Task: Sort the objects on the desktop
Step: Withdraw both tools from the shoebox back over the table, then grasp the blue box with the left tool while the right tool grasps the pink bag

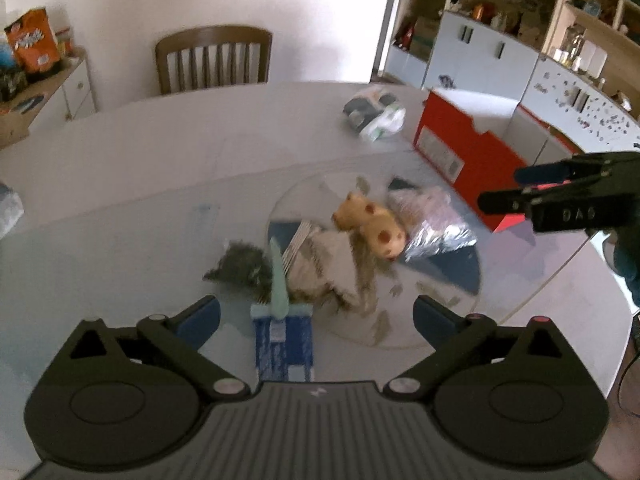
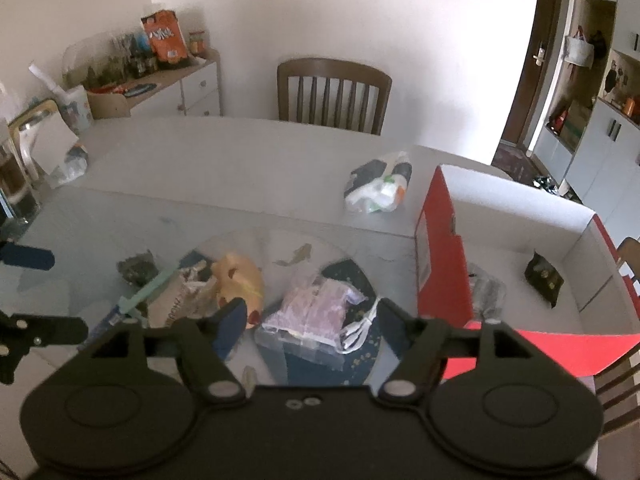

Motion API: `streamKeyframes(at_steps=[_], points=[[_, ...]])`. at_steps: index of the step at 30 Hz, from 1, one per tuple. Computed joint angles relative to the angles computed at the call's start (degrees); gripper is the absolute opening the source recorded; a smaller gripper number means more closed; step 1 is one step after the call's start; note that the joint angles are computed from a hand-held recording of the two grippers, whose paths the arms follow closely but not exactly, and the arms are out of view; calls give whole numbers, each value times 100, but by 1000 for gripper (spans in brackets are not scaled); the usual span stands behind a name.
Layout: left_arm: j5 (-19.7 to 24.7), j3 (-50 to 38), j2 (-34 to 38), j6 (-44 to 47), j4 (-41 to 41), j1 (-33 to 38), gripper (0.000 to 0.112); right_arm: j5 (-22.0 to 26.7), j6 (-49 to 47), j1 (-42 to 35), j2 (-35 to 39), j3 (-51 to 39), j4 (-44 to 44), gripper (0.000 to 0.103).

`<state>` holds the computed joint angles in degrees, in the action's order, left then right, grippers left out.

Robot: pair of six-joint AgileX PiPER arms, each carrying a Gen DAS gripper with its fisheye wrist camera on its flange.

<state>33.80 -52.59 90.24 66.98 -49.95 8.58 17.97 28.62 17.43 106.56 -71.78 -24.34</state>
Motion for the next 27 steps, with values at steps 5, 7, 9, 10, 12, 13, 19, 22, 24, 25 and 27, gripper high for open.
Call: streamKeyframes(at_steps=[5, 7, 9, 10, 12, 13, 19, 22, 24, 25, 27], points=[[-394, 235, 240, 327, -188, -46, 103, 0, -35, 8, 299, -200, 103, 72], [-547, 334, 312, 518, -330, -57, 103, 20, 18, 36, 420, -292, 38, 72], [-624, 363, 406, 532, -345, -86, 103, 28, 82, 53, 542, -385, -20, 72], [-660, 373, 453, 558, -385, -95, 103, 36, 151, 56, 613, -440, -66, 72], [-722, 412, 522, 691, -496, -101, 103, 76, 308, 66, 755, -567, -171, 72], [-702, 407, 564, 704, -481, -87, 103, 110, 465, 75, 833, -636, -290, 72], [-1011, 512, 680, 787, -594, -189, 103, 195, 732, 4, 1209, -985, -319, 72], [-1113, 592, 711, 1099, -878, -202, 103, 246, 739, -20, 1373, -1139, -307, 72], [-1273, 655, 737, 1227, -1015, -257, 103, 310, 789, -24, 1483, -1255, -357, 72], [-1322, 674, 745, 1283, -1077, -273, 103, 314, 826, -30, 1520, -1284, -370, 72], [-1418, 723, 760, 1409, -1235, -305, 103, 336, 817, -54, 1600, -1371, -286, 72]])
